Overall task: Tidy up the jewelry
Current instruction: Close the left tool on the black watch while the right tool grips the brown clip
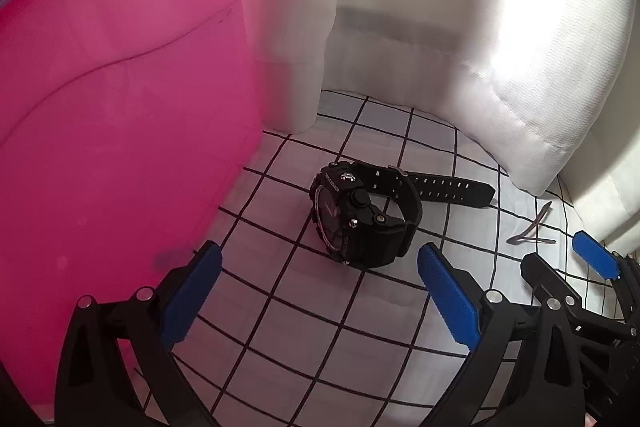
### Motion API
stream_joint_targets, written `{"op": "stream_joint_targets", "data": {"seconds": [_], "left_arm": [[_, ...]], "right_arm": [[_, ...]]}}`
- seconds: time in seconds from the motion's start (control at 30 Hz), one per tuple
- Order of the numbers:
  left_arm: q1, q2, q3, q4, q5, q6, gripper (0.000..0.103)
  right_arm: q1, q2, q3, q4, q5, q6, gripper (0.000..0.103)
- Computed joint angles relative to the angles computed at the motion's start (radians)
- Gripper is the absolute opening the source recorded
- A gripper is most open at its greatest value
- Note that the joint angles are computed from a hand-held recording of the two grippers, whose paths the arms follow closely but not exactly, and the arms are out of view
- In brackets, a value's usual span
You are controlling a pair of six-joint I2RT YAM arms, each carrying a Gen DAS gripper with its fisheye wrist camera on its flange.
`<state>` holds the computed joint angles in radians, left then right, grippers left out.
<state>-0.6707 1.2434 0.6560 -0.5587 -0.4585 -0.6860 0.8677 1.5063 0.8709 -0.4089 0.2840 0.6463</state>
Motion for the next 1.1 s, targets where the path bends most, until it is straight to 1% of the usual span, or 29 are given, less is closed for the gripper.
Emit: {"op": "stream_joint_targets", "data": {"seconds": [0.2, 0.33, 0.53, 0.63, 0.73, 0.8, 0.97, 1.03, 1.1], "left_arm": [[0.042, 0.056, -0.009, 0.094, 0.026, 0.049, 0.097], [0.058, 0.086, -0.007, 0.133, 0.042, 0.068, 0.096], [0.103, 0.129, -0.017, 0.204, 0.092, 0.089, 0.097], [0.122, 0.161, -0.017, 0.238, 0.106, 0.107, 0.097], [0.145, 0.215, -0.01, 0.272, 0.127, 0.122, 0.097], [0.143, 0.226, -0.016, 0.303, 0.114, 0.134, 0.098], [0.157, 0.233, -0.022, 0.332, 0.116, 0.147, 0.098], [0.151, 0.227, -0.029, 0.341, 0.111, 0.148, 0.096], [0.127, 0.198, -0.045, 0.331, 0.103, 0.141, 0.087]], "right_arm": [[-0.02, 0.075, 0.03, 0.016, 0.004, -0.021, 0.077], [-0.022, 0.103, 0.038, 0.025, 0.016, -0.029, 0.077], [-0.007, 0.154, 0.081, -0.008, 0.071, -0.044, 0.077], [-0.015, 0.159, 0.081, -0.005, 0.067, -0.033, 0.082], [-0.028, 0.168, 0.086, -0.012, 0.058, -0.02, 0.089], [-0.041, 0.176, 0.089, -0.013, 0.047, -0.011, 0.094], [-0.044, 0.201, 0.111, -0.013, 0.051, -0.011, 0.094], [-0.043, 0.199, 0.11, -0.018, 0.054, -0.01, 0.094], [-0.038, 0.18, 0.096, -0.024, 0.058, -0.009, 0.094]]}}
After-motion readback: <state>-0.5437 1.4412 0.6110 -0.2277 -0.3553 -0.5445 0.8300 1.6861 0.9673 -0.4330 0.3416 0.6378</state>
